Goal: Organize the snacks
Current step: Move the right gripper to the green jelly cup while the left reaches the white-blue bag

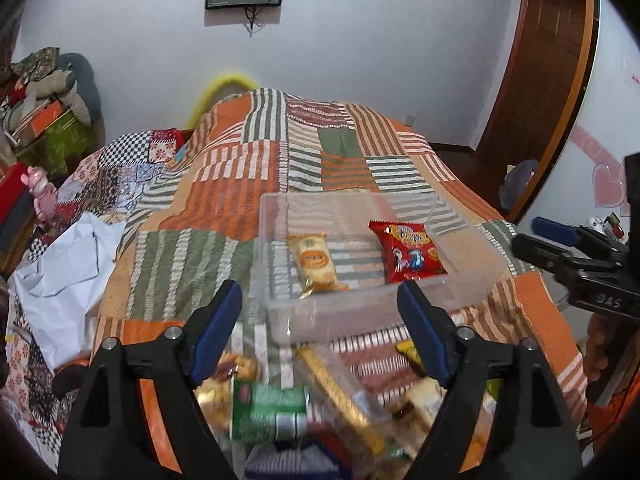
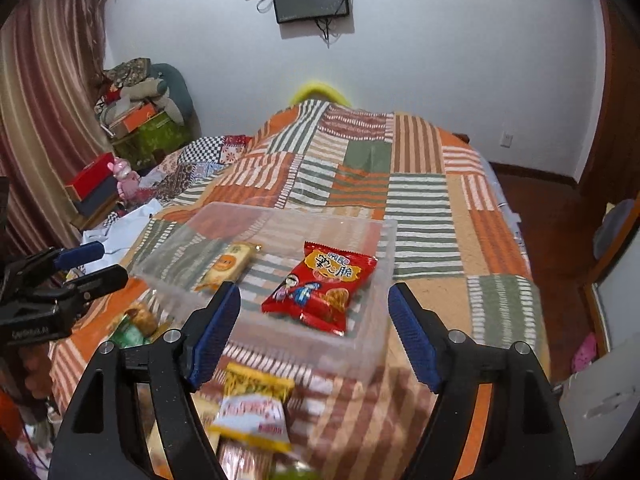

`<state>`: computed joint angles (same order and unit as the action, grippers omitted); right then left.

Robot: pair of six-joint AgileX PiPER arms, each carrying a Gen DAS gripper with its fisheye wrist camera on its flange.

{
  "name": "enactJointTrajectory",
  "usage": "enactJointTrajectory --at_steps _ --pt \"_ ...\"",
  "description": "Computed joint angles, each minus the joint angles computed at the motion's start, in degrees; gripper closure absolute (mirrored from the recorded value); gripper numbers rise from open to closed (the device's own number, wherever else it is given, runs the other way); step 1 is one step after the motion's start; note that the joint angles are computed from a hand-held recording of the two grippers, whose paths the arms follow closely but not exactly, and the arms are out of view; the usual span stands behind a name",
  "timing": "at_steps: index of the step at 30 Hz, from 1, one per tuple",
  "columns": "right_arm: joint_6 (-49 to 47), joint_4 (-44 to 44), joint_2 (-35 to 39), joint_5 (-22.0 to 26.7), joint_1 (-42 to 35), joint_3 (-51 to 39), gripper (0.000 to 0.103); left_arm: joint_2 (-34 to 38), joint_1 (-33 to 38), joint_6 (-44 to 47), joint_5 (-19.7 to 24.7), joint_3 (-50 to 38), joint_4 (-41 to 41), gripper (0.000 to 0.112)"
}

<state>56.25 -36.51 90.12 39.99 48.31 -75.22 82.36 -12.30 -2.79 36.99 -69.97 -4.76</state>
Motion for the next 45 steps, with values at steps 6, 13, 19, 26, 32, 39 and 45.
enactJointTrajectory --at_steps 6,13,19,26,32,39,45 --pt "6.6 -7.0 -4.8 2.8 5.6 5.0 0.025 -7.4 0.5 -0.2 0.9 6.2 1.4 0.03" --pt "13.2 -9.8 -8.7 1.6 9.3 11.8 0.022 -15.3 1.3 -0.5 1.8 14.1 2.1 0.027" --pt "19.4 -13.2 -8.6 4.1 12.5 15.6 0.022 -19.6 3.8 2.4 2.2 21.2 -2.5 0.025" --pt "24.7 -14.1 -7.7 3.4 14.0 18.9 0.022 -20.7 3.9 4.1 0.9 25.6 -5.8 0.025" --pt "29.3 -14.6 -7.7 0.6 14.5 22.3 0.022 -17.6 2.1 5.2 0.0 26.9 -6.9 0.025" --pt "31.1 -15.0 -6.1 -0.9 14.4 23.0 0.022 -17.2 4.5 9.6 -2.6 29.9 -11.5 0.024" --pt "32.5 -15.8 -6.3 -1.1 14.9 24.1 0.023 -19.0 7.7 12.7 -3.0 31.9 -12.8 0.023"
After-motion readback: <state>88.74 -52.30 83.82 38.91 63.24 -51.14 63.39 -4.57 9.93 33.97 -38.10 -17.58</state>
